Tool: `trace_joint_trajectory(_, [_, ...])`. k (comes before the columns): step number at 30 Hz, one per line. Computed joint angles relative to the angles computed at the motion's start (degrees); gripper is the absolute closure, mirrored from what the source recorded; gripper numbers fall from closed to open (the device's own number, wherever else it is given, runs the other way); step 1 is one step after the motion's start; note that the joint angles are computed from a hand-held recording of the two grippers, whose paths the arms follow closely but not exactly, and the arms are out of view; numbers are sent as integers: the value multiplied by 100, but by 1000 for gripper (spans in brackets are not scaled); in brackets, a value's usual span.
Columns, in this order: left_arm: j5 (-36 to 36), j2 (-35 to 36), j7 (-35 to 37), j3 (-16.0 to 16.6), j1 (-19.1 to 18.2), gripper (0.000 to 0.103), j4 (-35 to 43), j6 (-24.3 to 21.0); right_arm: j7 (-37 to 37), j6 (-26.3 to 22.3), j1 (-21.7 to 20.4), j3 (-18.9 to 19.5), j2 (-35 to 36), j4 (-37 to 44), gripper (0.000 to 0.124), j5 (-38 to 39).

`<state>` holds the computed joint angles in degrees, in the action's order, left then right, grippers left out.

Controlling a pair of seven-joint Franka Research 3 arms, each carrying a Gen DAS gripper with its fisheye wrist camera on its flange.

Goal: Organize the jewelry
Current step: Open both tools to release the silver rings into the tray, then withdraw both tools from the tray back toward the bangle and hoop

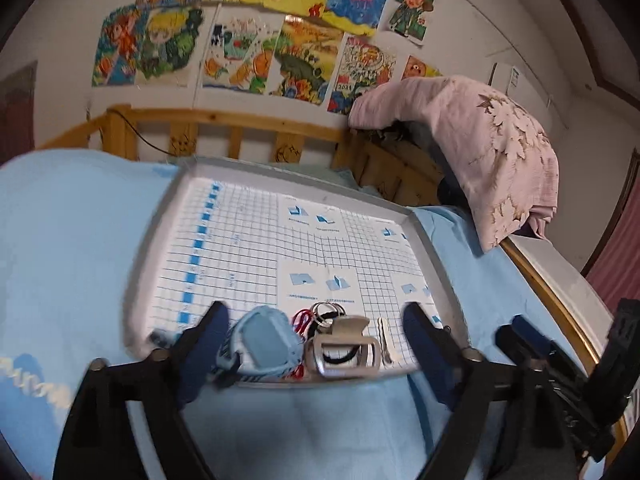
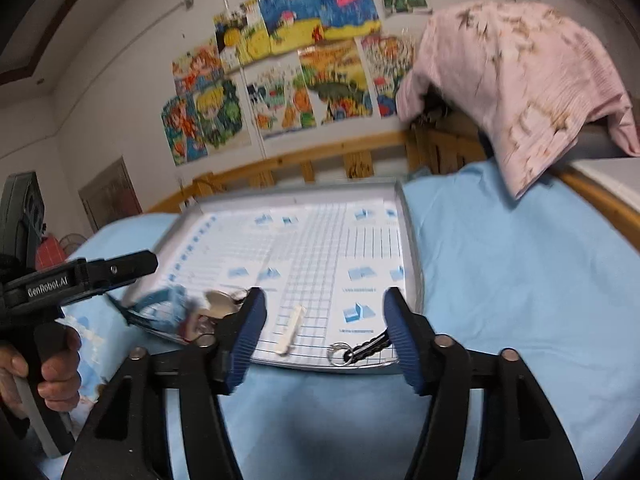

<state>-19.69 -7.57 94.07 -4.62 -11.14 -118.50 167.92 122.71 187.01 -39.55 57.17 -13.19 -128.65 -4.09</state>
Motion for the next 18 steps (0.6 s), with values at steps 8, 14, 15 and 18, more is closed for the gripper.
trace_joint_trajectory(8, [1272, -1571, -911, -190, 253, 0, -1503, 944, -212, 62, 1643, -1402, -1430, -881, 30, 658])
trace_joint_trajectory(14, [1653, -2810, -1244, 53, 57, 0, -2521, 983, 161, -63, 2047, -1471, -2827, -1645, 22, 1258])
trace_joint_trajectory(15, [1724, -2939, -1306, 66, 53, 0, -2620, 973, 219, -86, 2081, -1463, -2994, -1728, 22, 1290])
trace_joint_trajectory(18, [1951, -3551, -1510, 63, 102, 0, -3094, 940, 381, -209, 2266, -1455, -3586, -2017, 22, 1334])
